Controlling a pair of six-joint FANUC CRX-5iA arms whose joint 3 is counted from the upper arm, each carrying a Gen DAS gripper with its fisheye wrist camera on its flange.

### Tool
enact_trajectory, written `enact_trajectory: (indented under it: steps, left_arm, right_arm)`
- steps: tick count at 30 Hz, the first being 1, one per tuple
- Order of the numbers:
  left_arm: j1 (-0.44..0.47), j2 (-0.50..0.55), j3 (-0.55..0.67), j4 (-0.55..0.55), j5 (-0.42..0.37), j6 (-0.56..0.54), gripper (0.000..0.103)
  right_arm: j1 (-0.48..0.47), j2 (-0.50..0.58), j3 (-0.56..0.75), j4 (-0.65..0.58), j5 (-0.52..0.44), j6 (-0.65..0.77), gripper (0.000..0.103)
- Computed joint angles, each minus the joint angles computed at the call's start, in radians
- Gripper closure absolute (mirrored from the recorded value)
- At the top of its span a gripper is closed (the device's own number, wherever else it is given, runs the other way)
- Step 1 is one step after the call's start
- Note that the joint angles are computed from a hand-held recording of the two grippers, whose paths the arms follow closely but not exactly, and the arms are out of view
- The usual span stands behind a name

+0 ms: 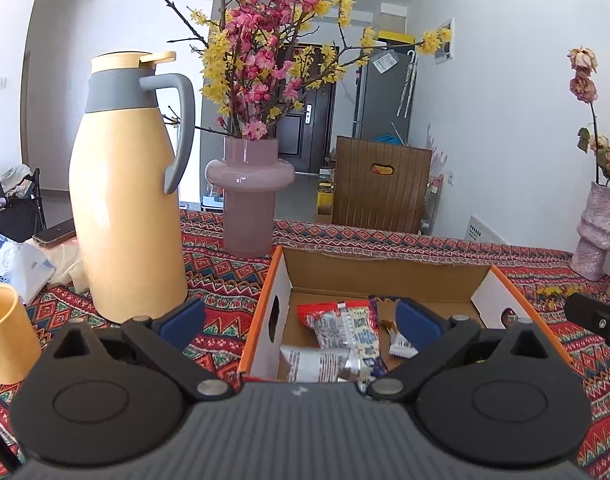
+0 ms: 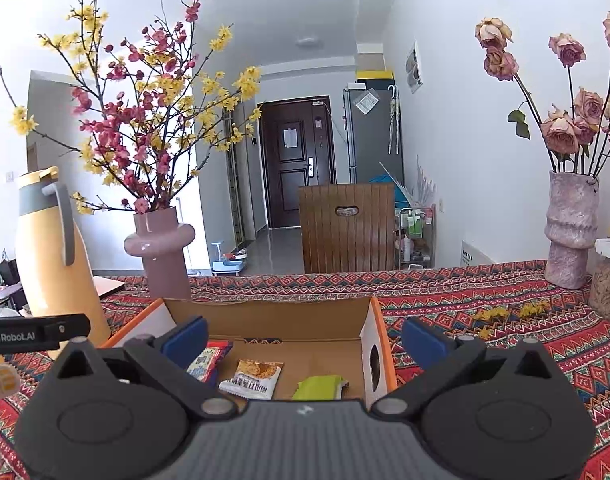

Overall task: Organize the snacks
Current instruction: 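Return to the pile and grasp the orange wafer packet with right tool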

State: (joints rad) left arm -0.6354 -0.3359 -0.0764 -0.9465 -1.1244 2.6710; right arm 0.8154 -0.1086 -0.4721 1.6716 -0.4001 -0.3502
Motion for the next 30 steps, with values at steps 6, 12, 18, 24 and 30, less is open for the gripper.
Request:
enact_trajectory:
  steps: [6, 12, 18, 24, 30]
  left_arm:
    - [-0.053, -0.043, -0.031, 0.002, -0.038, 0.003, 0.0]
    - [-0.104, -0.084, -0.07, -0.002, -0.087, 0.019, 0.0]
    - [-0.127, -0.128, -0.116, 0.019, -0.122, 0.038, 0.0]
    - [-0.186, -0.173, -0.153, 0.02, -0.175, 0.071, 0.0]
    - [-0.254, -0.186, -0.166, 0.02, -0.22, 0.103, 0.0]
  right_arm:
    - [0.046, -0.051, -0.052, -0.067, -0.032, 0.041, 0.0]
    - [0.11, -0.084, -0.089, -0.166, -0.074, 0.11, 0.0]
    - [0.172, -0.116, -0.126, -0.262, -0.117, 0.176, 0.0]
    - [0.236, -0.145, -0.15, -0.368, -0.176, 0.239, 0.0]
    - [0.306, -0.184, -0.179, -0.467, -0.251, 0.29, 0.0]
